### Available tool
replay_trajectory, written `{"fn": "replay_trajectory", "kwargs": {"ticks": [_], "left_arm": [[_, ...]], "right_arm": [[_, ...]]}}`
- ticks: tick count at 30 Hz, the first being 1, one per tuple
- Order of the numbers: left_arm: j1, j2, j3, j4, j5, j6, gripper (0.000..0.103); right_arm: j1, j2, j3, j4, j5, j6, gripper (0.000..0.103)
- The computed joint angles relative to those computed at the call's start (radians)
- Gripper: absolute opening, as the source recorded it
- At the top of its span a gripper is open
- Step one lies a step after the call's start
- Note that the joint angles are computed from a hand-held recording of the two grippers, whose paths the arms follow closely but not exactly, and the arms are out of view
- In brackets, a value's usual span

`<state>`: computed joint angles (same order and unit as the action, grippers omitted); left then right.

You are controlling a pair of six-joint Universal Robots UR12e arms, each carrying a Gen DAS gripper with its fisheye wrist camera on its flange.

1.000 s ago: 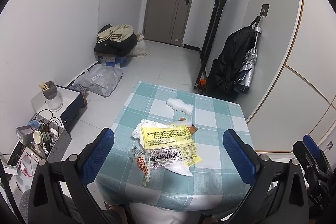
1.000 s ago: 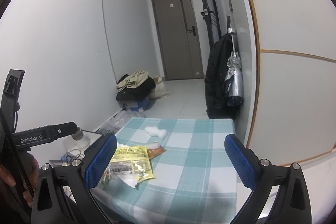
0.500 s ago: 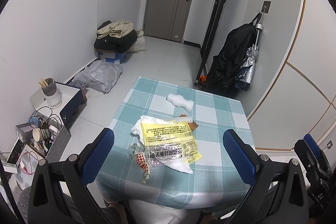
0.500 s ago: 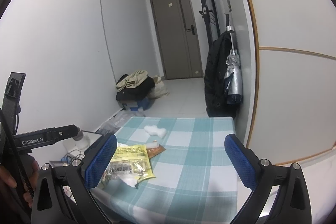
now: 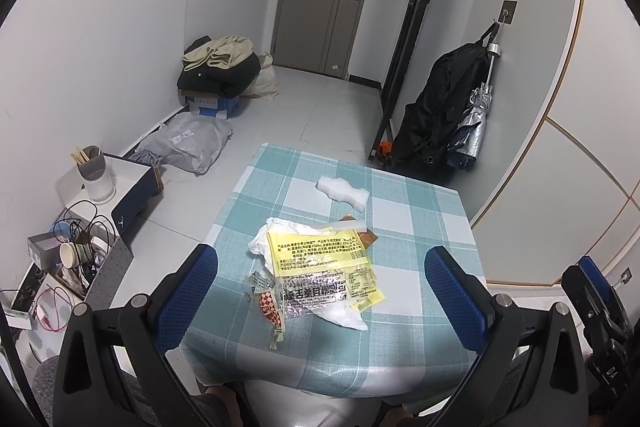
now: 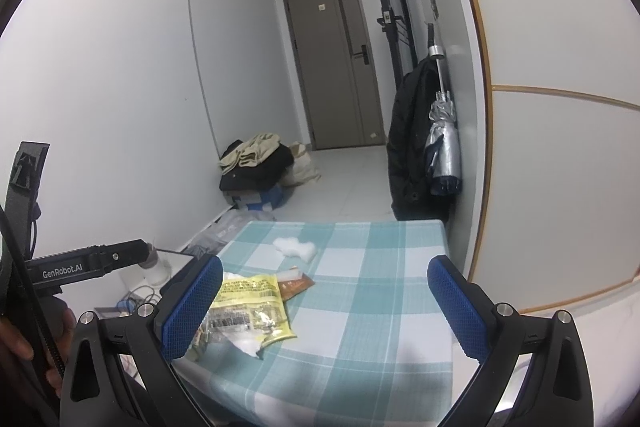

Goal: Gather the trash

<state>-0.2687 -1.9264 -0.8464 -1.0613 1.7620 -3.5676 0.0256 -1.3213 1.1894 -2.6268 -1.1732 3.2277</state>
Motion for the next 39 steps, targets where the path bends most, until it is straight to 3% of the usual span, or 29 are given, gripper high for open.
{"fn": "replay_trajectory", "kwargs": {"ticks": [10,18,21,27,34,39], "left_arm": [[0.02,0.001,-0.006,-0.013,-0.038,-0.017,0.102],[0.068,0.009,-0.031,-0.046,-0.168,-0.081,0.102],[0.085,0.014,-0.042,-0.059,-0.216,-0.098,0.102],[0.104,0.02,-0.058,-0.061,-0.243,-0.109,0.102],[0.127,0.013,-0.051,-0.095,-0.299,-0.111,0.102],[0.141,0.01,-0.05,-0.114,-0.332,-0.128,0.102]], "right_arm": [[-0.005,0.023,-0.05,0.106,0.068,-0.007,0.103],[0.009,0.07,-0.121,0.218,0.113,-0.064,0.103],[0.022,0.093,-0.155,0.284,0.127,-0.101,0.103],[0.052,0.162,-0.257,0.446,0.158,-0.211,0.103],[0.073,0.292,-0.446,0.646,0.239,-0.326,0.102],[0.082,0.388,-0.596,0.822,0.248,-0.373,0.097]]}}
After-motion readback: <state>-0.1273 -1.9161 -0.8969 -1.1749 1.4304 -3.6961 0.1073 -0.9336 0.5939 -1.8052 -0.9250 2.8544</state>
